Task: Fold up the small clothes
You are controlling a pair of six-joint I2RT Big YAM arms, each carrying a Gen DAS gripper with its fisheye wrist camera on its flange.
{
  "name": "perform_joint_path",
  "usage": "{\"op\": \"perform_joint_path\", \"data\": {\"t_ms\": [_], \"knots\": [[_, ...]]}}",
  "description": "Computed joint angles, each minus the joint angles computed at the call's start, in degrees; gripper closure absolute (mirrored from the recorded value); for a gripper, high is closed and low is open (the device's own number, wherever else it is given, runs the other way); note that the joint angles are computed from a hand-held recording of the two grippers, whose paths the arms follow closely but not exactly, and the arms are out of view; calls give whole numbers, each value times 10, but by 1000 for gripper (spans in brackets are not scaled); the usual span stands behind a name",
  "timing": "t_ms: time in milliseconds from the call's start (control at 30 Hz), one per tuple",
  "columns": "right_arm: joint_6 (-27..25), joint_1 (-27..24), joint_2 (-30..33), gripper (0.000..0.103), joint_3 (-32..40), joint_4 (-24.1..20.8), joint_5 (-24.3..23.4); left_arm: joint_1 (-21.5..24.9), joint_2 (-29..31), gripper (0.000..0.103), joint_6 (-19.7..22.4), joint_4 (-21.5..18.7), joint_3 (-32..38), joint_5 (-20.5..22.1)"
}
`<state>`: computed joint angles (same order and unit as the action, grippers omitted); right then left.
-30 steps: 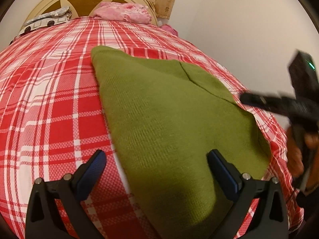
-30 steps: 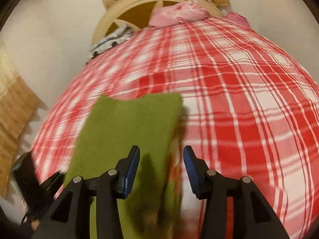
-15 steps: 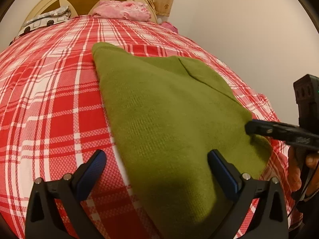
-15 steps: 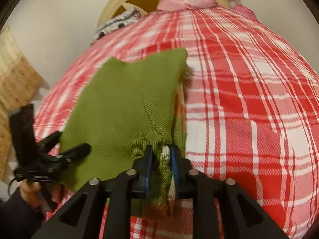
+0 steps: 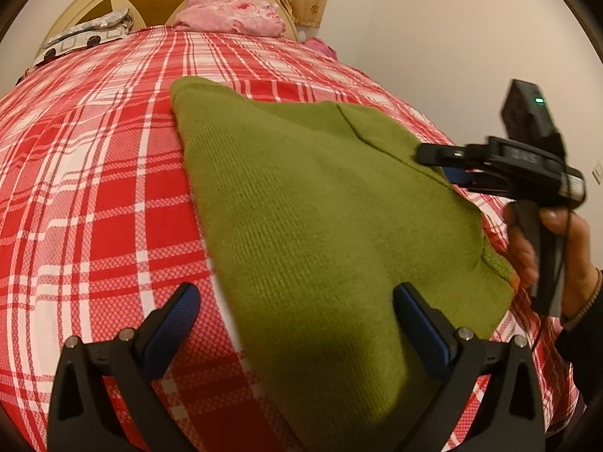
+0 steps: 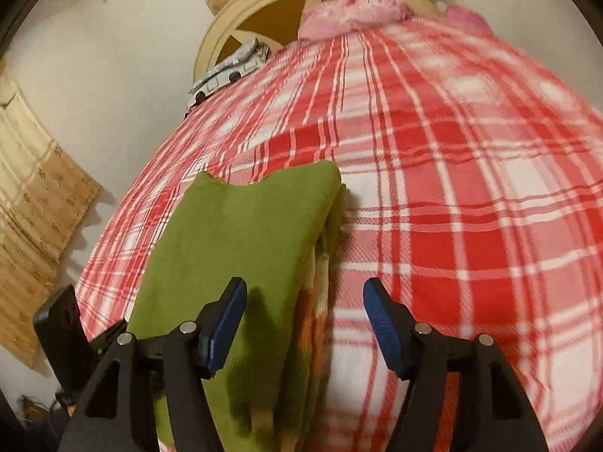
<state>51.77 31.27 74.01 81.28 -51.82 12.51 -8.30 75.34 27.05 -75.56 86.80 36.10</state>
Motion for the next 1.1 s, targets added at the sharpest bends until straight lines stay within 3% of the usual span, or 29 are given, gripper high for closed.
{"op": "perform_joint_path", "data": {"t_ms": [200,467,700,800,967,1033,1100], "knots": [[3,-18,8,38,-28,64,-47,-1,2,0,0,-1,1,0],[-16,-27,33,41,-10,70,-62,-1,5,0,1,-5,4,3],[-6,-27,26,46,-34,115,-67,0,7,0,3,-9,6,10],[12,-33,15,51,-55,142,-76,4,10,0,8,-15,9,25],[12,-29,13,55,-57,144,-69,14,23,0,23,-43,21,67],[12,-29,13,56,-57,144,-68,12,20,2,27,-42,19,64],[7,-26,15,58,-53,137,-60,6,15,14,33,-39,17,57]]}}
